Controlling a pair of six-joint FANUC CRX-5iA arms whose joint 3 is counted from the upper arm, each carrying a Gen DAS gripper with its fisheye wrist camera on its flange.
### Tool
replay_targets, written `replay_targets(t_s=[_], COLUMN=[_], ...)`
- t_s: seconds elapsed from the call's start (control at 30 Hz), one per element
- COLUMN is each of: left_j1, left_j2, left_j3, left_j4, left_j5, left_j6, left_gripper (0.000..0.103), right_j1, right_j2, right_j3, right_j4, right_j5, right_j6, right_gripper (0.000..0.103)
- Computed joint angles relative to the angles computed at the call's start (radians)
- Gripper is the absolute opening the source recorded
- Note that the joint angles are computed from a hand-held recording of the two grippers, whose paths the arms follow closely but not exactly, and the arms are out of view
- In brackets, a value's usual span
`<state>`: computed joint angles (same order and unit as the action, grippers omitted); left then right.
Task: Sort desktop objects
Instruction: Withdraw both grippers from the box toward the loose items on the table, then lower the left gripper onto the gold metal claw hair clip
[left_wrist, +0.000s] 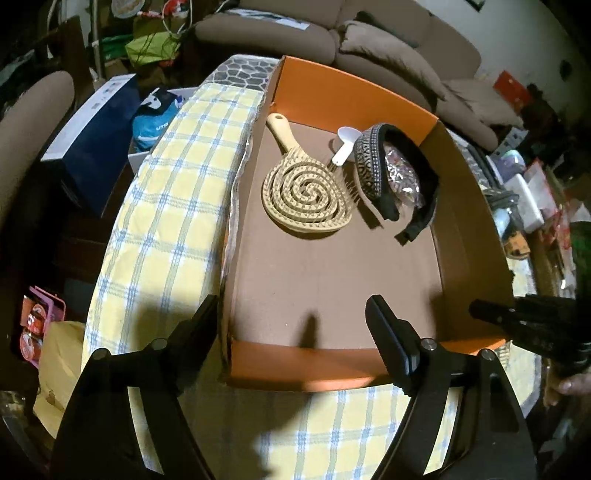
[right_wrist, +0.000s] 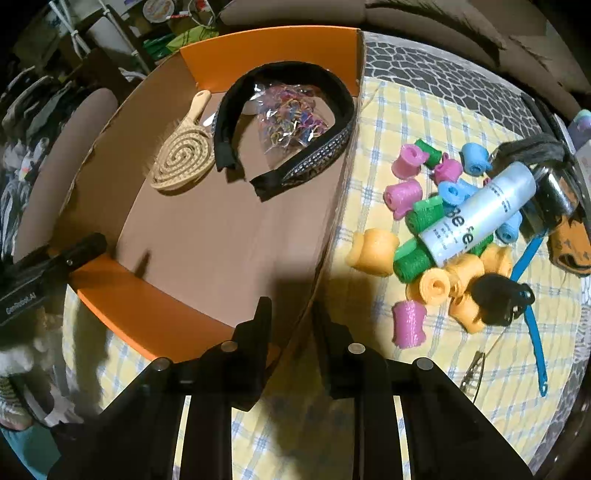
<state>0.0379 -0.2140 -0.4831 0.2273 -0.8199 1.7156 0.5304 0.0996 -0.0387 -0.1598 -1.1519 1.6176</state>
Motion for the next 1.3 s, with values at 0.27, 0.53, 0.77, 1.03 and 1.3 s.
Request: replay_targets(t_s=[0.27,0.53,0.77,1.03,1.3], left_j1=[-0.021,-0.054,-0.14,-0.32,-0.476], left_j2=[-0.012,-0.04,-0.079,-0.052,-0.057], left_j3=[0.016,0.016,0.069,0.196,0.297], left_j4=[-0.04,-0.108,-0.262,-0.506,-0.673], left_j5=[-0.032,-0.034,-0.061,-0.198,-0.293], left_j6=[0.029,0.107,0.246,0.453,0.579], left_gripper=[0.077,0.077,0.079,0.089,0.09], right_j1=[0.002,-0.012,-0.06,-0.136,-0.272], right_j2=[-0.03,-0.058,-0.12,-0.184,-0.238], right_j3=[-0.032,-0.05,-0.057,-0.098,-0.143], right_j4=[0.002,-0.019,-0.034,-0.035,-0.062], right_j5=[-0.015,-0.028,0.011,0.029,0.037], right_j6=[0.02,0.031,0.022,0.025,0.047], right_gripper=[0.024,0.024,0.039,0.049,0.053])
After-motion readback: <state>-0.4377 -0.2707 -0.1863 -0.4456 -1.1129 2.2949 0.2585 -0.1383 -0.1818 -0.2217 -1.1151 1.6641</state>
